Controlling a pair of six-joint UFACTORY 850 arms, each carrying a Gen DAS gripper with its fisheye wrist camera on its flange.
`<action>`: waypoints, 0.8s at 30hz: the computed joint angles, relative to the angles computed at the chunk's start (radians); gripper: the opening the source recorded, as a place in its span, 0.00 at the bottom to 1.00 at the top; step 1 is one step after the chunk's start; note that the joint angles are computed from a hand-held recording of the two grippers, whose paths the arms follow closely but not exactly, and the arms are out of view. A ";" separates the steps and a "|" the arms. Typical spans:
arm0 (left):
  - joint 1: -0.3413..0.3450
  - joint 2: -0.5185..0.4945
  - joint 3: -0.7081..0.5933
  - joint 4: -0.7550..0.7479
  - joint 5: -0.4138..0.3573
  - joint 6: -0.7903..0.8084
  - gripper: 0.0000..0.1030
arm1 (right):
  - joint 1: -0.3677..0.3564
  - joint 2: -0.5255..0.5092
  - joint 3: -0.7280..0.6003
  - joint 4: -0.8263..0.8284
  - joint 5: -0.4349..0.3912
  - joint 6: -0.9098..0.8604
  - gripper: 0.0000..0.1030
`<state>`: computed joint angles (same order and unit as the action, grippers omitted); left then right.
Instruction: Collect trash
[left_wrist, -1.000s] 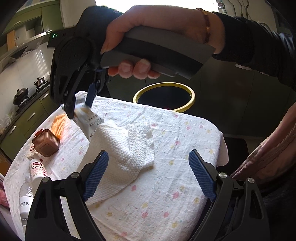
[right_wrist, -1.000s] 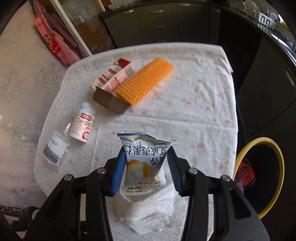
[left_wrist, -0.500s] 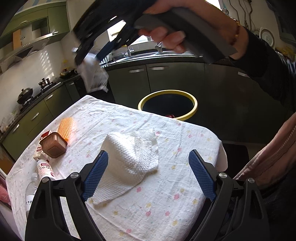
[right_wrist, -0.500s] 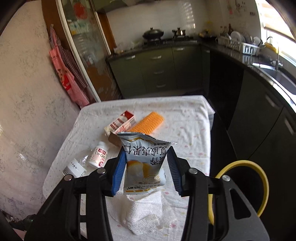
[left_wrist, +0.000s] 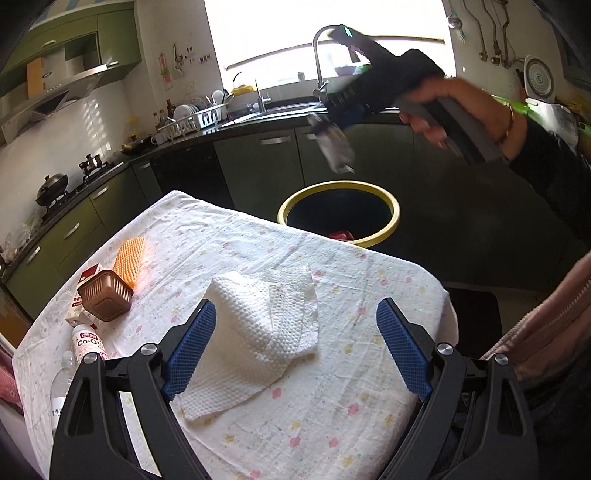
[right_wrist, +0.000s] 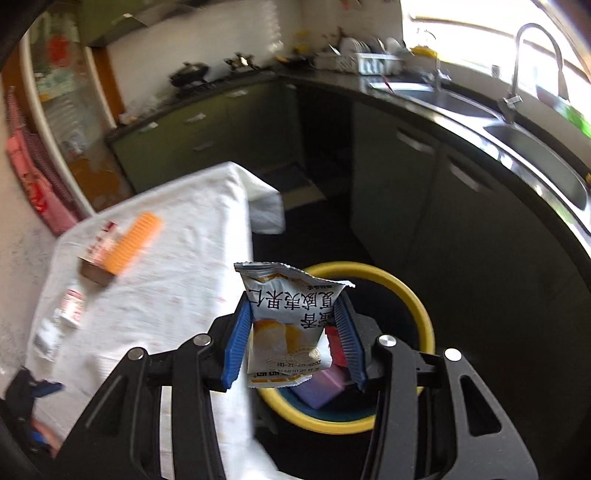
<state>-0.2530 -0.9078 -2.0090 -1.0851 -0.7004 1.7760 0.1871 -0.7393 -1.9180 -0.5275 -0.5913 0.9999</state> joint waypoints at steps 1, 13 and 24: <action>-0.004 -0.008 -0.014 0.015 0.009 -0.018 0.85 | -0.010 -0.003 0.010 0.009 0.000 0.006 0.43; -0.018 -0.085 -0.153 0.143 -0.004 -0.195 0.85 | -0.068 -0.064 0.050 0.046 -0.030 0.018 0.65; -0.021 -0.138 -0.239 0.209 -0.025 -0.293 0.85 | 0.014 0.136 0.345 -0.368 0.195 0.521 0.71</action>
